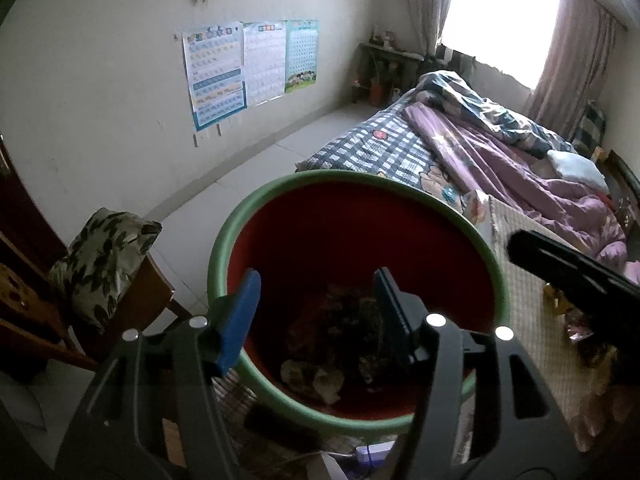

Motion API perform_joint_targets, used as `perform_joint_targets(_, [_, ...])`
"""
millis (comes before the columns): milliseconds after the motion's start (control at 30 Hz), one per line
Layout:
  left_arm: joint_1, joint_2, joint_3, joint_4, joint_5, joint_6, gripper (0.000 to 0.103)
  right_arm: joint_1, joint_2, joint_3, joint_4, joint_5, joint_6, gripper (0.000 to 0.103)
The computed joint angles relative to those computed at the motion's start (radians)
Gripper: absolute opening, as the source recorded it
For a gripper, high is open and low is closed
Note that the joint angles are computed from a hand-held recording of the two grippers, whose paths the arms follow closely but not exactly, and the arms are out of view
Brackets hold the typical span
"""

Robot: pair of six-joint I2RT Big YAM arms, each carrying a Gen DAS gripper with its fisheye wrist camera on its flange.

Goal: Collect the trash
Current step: 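Open both tools over the red bin to drop cloth and wrapper, then move both tools back from the bin to the trash on the mat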

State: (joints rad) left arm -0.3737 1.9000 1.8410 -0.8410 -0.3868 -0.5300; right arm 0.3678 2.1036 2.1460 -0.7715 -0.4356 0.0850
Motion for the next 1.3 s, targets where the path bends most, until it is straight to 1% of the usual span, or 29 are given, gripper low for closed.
perform_joint_targets(67, [-0.008,0.000,-0.003,0.000,-0.007,-0.007,0.057,-0.012,-0.048,-0.075,0.032,0.010,-0.006,0.051])
perform_joint_targets(167, [-0.017,-0.004,-0.012,0.006,-0.011,-0.004,0.057,-0.036,-0.115,-0.183,0.067,0.038,-0.021,0.051])
perform_joint_targets(400, [-0.075,0.013,-0.012,0.000,-0.034,-0.006,0.057,-0.136,-0.269,-0.424,0.123,0.151,-0.050,0.052])
perform_joint_targets(467, [-0.091,0.012,-0.017,0.000,-0.033,-0.013,0.057,-0.166,-0.297,-0.468,0.137,0.178,-0.049,0.054])
perform_joint_targets(533, [-0.113,0.017,-0.012,-0.003,-0.048,-0.015,0.057,-0.206,-0.316,-0.494,0.142,0.207,-0.054,0.058])
perform_joint_targets(600, [-0.137,0.020,-0.010,-0.003,-0.065,-0.011,0.060,-0.242,-0.323,-0.501,0.145,0.234,-0.058,0.061])
perform_joint_targets(633, [-0.149,0.024,-0.004,-0.005,-0.072,-0.013,0.060,-0.255,-0.318,-0.494,0.143,0.242,-0.063,0.066])
perform_joint_targets(733, [-0.180,0.029,0.006,-0.004,-0.078,-0.001,0.064,-0.284,-0.280,-0.435,0.104,0.257,-0.092,0.073])
perform_joint_targets(767, [-0.188,0.031,0.012,-0.005,-0.077,0.003,0.065,-0.291,-0.259,-0.404,0.083,0.250,-0.105,0.075])
perform_joint_targets(800, [-0.199,0.035,0.021,-0.005,-0.075,0.010,0.067,-0.295,-0.228,-0.359,0.043,0.241,-0.132,0.076])
perform_joint_targets(867, [-0.208,0.044,0.035,-0.010,-0.065,0.021,0.069,-0.299,-0.182,-0.294,-0.003,0.239,-0.166,0.076])
perform_joint_targets(1000, [-0.215,0.087,0.103,-0.044,-0.016,0.040,0.069,-0.297,-0.085,-0.162,-0.127,0.208,-0.225,0.076])
perform_joint_targets(1067, [-0.213,0.106,0.133,-0.055,0.008,0.040,0.069,-0.294,-0.062,-0.136,-0.144,0.200,-0.232,0.076])
perform_joint_targets(1100, [-0.211,0.124,0.164,-0.065,0.024,0.047,0.069,-0.294,-0.058,-0.132,-0.146,0.197,-0.238,0.073])
perform_joint_targets(1133, [-0.215,0.137,0.184,-0.073,0.027,0.050,0.069,-0.294,-0.057,-0.132,-0.146,0.192,-0.244,0.064])
perform_joint_targets(1167, [-0.213,0.158,0.219,-0.084,0.038,0.060,0.069,-0.294,-0.055,-0.130,-0.151,0.184,-0.248,0.059])
perform_joint_targets(1233, [-0.216,0.193,0.275,-0.099,0.055,0.066,0.069,-0.300,-0.045,-0.112,-0.187,0.133,-0.249,0.049])
perform_joint_targets(1267, [-0.214,0.209,0.299,-0.104,0.068,0.069,0.069,-0.302,-0.047,-0.114,-0.195,0.108,-0.250,0.047])
perform_joint_targets(1300, [-0.210,0.242,0.355,-0.120,0.094,0.072,0.069,-0.304,-0.056,-0.126,-0.202,0.080,-0.253,0.027])
